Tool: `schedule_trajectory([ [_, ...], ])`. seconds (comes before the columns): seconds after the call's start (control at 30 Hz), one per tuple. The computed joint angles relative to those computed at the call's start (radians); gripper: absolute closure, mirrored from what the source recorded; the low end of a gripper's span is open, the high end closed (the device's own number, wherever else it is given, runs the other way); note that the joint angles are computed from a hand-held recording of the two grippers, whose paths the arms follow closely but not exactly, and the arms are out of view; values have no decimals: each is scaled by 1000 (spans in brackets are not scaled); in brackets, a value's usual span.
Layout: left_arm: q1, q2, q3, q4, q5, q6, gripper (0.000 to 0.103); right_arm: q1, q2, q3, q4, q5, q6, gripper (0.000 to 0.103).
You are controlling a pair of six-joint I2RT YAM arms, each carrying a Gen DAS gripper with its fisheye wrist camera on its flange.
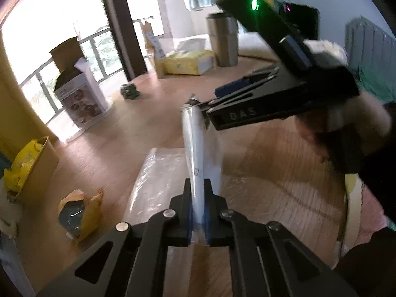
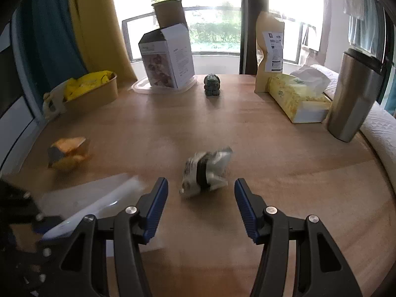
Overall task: Collect trash
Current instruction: 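Grasp the silver snack wrapper with the right gripper while the left grasps a clear bag, then carry both items over the bucket and open the right gripper while the left holds its bag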
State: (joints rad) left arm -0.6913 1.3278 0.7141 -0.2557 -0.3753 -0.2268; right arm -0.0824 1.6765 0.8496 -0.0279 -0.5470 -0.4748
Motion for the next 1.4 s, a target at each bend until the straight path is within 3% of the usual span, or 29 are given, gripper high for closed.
schedule_trajectory([
  [0.27,121,-137,-93,24,80,-86,97,55,116,127,-53,26,102,50],
  [0.3,137,-151,-101,26,91,-89,97,56,126,136,-65,20,101,52],
  [0.37,165,-188,-119,25,111,-100,97,73,142,145,-76,53,93,71],
  [0.5,188,-252,-141,5,133,-127,97,79,139,121,-64,60,52,73],
  [0.77,147,-326,-145,-39,105,-165,97,39,-9,-14,-16,33,11,75],
  [1.07,11,-358,-114,-106,6,-224,97,-85,-174,-99,-122,-63,-95,74],
  [1.4,-147,-339,-78,-154,-88,-320,97,-307,-304,-151,-293,-206,-293,74],
])
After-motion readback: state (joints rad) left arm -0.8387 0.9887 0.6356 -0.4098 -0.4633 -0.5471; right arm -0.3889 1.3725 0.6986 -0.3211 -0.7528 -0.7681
